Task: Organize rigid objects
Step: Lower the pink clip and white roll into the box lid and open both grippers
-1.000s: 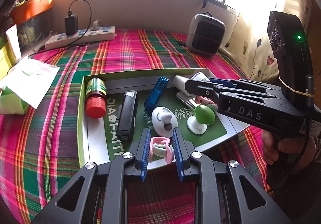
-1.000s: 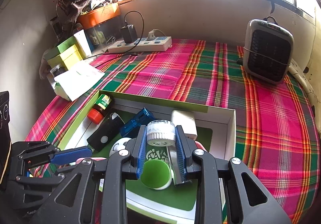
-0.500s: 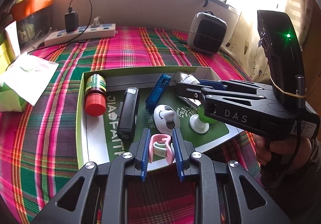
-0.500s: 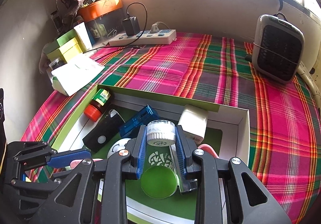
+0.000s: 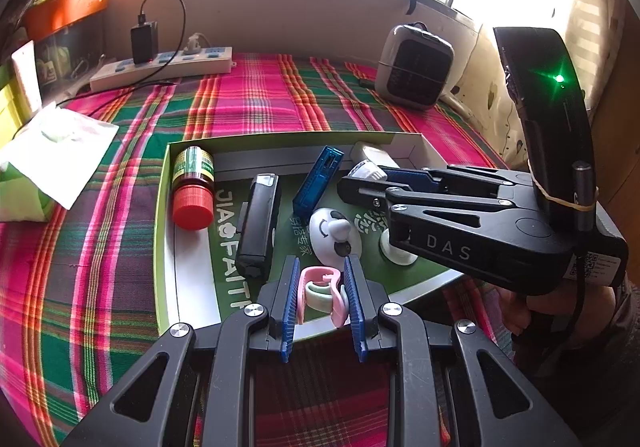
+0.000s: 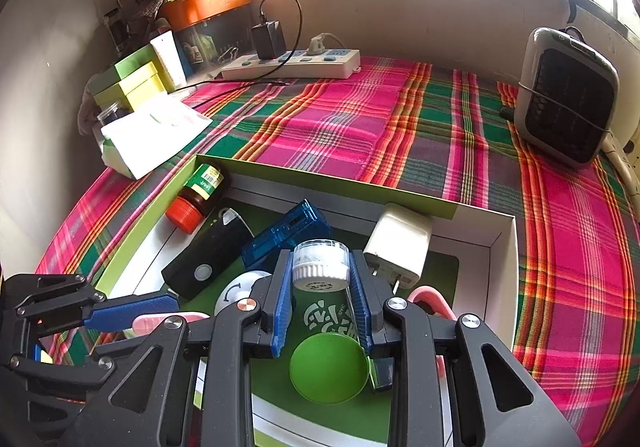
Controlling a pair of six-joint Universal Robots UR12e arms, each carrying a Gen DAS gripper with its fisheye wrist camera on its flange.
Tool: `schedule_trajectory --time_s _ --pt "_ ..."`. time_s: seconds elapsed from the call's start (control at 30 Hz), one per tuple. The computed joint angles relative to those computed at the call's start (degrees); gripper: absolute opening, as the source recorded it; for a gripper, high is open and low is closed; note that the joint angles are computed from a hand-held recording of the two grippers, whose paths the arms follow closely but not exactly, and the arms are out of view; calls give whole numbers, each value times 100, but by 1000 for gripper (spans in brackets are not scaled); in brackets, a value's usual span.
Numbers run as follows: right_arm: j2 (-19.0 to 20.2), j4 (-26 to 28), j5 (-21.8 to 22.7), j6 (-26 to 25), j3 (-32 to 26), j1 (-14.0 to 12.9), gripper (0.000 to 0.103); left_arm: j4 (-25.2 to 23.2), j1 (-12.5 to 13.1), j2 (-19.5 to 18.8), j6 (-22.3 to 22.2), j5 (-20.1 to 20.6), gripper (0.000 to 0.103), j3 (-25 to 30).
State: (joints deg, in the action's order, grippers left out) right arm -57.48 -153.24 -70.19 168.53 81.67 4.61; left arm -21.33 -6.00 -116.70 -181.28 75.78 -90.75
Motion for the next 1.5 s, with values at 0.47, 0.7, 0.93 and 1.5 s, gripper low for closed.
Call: schedule_trajectory --time_s 0.47,0.7,0.93,1.5 --pt "21 -17 -34 22 1 11 29 -29 9 -10 -26 -41 22 10" --pt "22 -25 -25 6 6 6 29 -37 14 -14 -29 -50 22 13" --pt "13 -28 8 1 23 8 29 -42 13 -16 -32 -38 23 14" --pt "-13 -126 -4 40 72 0 34 -11 17 -11 -53 -19 33 -3"
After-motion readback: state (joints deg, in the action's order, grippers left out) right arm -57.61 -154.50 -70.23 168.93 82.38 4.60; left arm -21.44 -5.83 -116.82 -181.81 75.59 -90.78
